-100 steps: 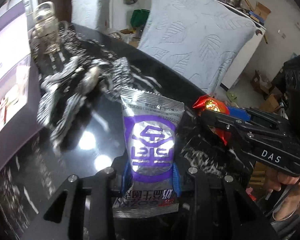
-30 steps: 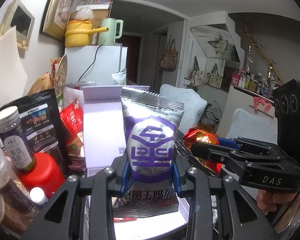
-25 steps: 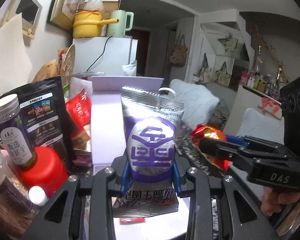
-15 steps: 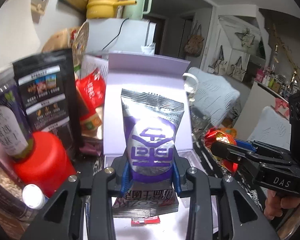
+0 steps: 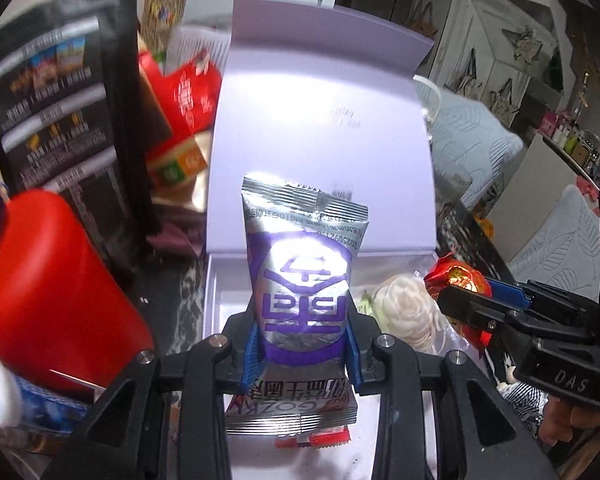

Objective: Organize soft objects
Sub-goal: 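Carry the purple-silver packet and red packet over the lavender box with both tools, then lower both held packets into the lavender box and open both tools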

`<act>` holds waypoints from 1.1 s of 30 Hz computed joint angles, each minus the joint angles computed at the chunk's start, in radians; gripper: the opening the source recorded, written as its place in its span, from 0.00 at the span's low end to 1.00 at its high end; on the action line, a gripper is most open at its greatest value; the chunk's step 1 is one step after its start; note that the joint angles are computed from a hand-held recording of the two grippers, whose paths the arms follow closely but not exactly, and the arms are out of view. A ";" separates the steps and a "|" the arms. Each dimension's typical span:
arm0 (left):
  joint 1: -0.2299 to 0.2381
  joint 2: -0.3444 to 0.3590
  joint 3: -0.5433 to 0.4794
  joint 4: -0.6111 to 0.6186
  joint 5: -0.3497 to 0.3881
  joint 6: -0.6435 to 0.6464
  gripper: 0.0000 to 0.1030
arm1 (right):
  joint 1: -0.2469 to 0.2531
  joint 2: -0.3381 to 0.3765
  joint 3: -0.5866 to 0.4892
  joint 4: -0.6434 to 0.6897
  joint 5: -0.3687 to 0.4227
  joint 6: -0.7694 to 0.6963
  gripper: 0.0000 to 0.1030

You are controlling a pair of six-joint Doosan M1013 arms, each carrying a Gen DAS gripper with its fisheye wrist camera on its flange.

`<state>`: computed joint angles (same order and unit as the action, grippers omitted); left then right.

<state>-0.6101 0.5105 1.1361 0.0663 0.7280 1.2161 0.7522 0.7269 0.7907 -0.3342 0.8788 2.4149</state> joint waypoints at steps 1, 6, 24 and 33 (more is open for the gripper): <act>-0.001 0.007 -0.008 0.011 0.018 -0.009 0.33 | 0.000 0.006 -0.008 0.009 0.008 -0.008 0.35; 0.002 0.030 -0.032 0.021 0.076 -0.023 0.33 | -0.006 0.027 -0.030 0.055 0.028 -0.029 0.35; -0.030 0.073 -0.089 0.207 0.214 -0.112 0.34 | 0.001 0.074 -0.078 -0.046 0.122 0.039 0.35; -0.036 0.092 -0.122 0.222 0.265 -0.107 0.36 | -0.001 0.119 -0.151 -0.007 0.215 0.000 0.35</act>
<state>-0.6465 0.6024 1.0136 0.2881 0.9932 1.1087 0.7512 0.8459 0.6397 -0.3409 1.0940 2.4145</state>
